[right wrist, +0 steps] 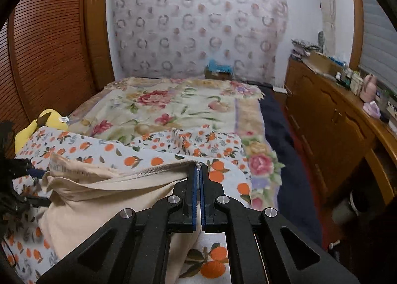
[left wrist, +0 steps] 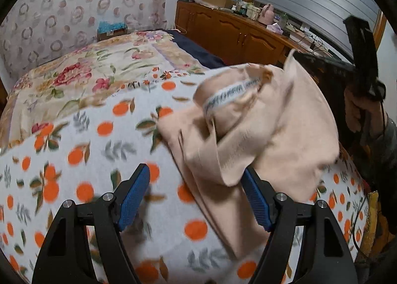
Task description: Fold small clothes
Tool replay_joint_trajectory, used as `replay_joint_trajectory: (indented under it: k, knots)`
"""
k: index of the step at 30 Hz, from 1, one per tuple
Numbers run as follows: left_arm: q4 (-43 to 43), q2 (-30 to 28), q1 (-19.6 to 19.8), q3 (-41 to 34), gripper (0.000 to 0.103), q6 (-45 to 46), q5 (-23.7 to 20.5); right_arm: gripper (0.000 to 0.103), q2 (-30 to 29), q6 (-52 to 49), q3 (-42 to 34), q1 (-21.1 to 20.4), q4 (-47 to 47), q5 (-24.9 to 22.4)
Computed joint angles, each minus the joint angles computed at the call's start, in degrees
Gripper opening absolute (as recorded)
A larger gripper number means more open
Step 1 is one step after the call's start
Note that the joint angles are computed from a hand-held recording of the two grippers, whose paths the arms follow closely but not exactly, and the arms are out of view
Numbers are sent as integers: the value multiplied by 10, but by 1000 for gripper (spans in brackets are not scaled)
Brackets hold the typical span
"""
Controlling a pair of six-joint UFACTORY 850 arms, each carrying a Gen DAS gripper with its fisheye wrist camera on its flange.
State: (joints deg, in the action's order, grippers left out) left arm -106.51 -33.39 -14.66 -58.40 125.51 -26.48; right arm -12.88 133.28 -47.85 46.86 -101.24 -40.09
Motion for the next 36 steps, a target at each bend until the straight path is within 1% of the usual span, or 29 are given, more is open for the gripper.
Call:
replay_joint_trajectory:
  k: [1,2,3,4,5,6,7,8,10,12,13,15,16,17,18,19,20,21,22,23,25,28,31,33,36]
  knots:
    - [6,-5,-1,-9,76,-4,-3,2,-2,-7,-2,2,5,-1]
    - [16,-9,0,-16,66,-10,-8,2,-3,-14,-4,2,9,0]
    - [32,-14,1,-26,56,-22,-18,2,0,-20,-2,2,13,0]
    - [59,-19,4,-36,34,-51,-28,2,-1,-22,-5,-1,13,2]
    - [64,-22,9,-42,22,-66,-45,2,0,-25,-8,-1,13,3]
    - [46,-19,14,-41,16,-58,-62,2,0,-30,-11,0,16,0]
    - [9,-14,20,-36,12,-36,-77,2,-6,-36,-19,1,20,-2]
    - [-13,-11,23,-36,11,-30,-83,2,-9,-29,-21,-2,12,-3]
    - [-31,-13,25,-47,11,-43,-71,2,-20,-27,-27,0,18,-23]
    - [-62,-12,19,-49,11,-19,-54,2,-29,-51,-38,0,57,-36]
    - [-71,-12,15,-50,11,-7,-45,2,-36,-63,-46,-1,74,-36]
    - [-108,-9,5,-47,14,29,-21,2,-49,-89,-62,0,96,-29]
    - [-124,-7,1,-45,20,44,-11,2,-57,-102,-71,1,105,-29]
    - [-124,-9,2,-47,29,46,-6,2,-63,-119,-79,4,119,-32]
    - [-129,-6,2,-44,35,51,-3,2,-63,-133,-85,5,129,-32]
    - [-132,-3,4,-38,48,57,-8,2,-61,-132,-85,5,127,-22]
    - [-130,-1,6,-35,58,56,-13,2,-55,-130,-83,5,125,-13]
    - [-124,2,10,-31,63,53,-17,4,-49,-132,-80,6,130,-9]
    - [-122,4,13,-28,72,52,-20,11,-40,-131,-73,8,134,-12]
    - [-121,8,15,-22,77,54,-24,19,-30,-124,-65,13,134,-14]
    - [-119,20,18,-4,79,66,-27,26,-10,-97,-45,27,125,-17]
    - [-122,30,14,19,79,82,-21,32,12,-56,-11,55,114,-13]
    - [-100,35,9,39,79,74,-15,33,25,-34,14,76,111,10]
    - [-91,36,7,50,79,72,-14,33,26,-34,22,91,125,21]
    - [-86,34,2,60,79,74,-11,33,31,-14,34,106,116,33]
